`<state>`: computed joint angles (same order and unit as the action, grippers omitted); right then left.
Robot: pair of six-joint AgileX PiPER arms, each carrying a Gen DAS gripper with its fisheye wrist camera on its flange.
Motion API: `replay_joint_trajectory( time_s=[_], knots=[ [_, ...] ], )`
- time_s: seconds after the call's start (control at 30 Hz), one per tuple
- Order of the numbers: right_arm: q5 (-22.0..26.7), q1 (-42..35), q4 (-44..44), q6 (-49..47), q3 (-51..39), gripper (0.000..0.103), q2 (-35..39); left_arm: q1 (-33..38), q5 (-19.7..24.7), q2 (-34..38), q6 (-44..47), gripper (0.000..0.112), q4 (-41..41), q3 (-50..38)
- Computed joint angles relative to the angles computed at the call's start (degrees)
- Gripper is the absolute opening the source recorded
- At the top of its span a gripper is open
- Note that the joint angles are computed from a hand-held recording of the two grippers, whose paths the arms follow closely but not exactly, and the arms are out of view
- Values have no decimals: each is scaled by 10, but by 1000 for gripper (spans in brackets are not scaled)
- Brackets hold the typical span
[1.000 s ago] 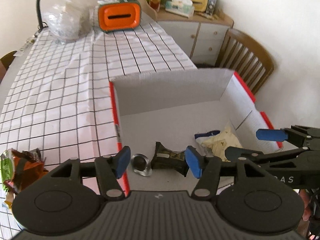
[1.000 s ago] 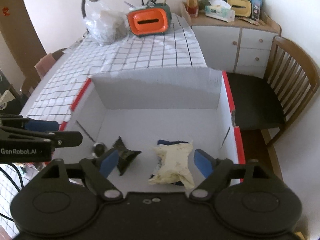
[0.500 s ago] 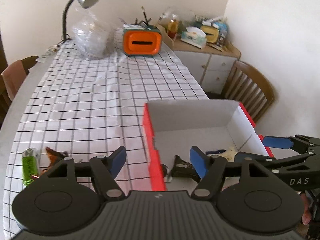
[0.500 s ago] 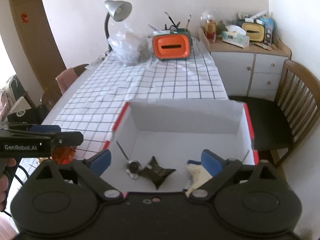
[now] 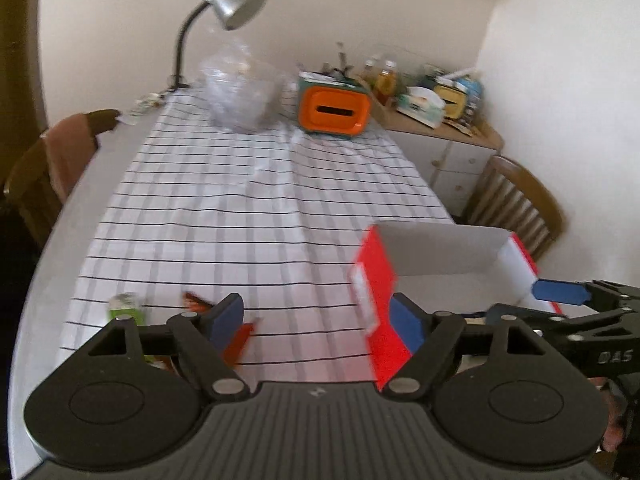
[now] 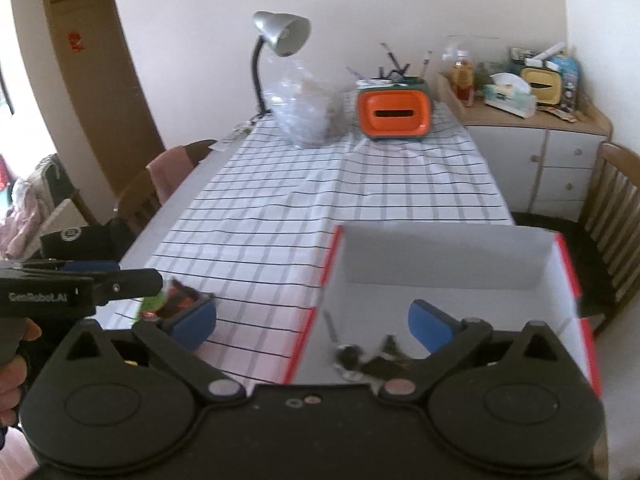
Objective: Organize snacks
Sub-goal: 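Move both tools back over the remaining snack pile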
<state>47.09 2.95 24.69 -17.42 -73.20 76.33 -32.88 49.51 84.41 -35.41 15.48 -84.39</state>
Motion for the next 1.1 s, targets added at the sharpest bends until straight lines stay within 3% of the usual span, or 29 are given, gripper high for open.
replay_joint_trajectory(
  time_s=[0.27,0.6,0.87,1.1],
  knots=[
    [-34,125,-107,142,-6,103,28,141,-23,-54,105,81,-81,70],
    [-46,242,-234,319,-56,103,112,289,-48,-57,258,81,-196,122],
    [-27,294,-295,407,-140,103,204,333,-79,-76,332,81,-234,200],
    [6,309,-313,460,-215,102,285,311,-107,-96,358,81,-239,273]
  ],
)
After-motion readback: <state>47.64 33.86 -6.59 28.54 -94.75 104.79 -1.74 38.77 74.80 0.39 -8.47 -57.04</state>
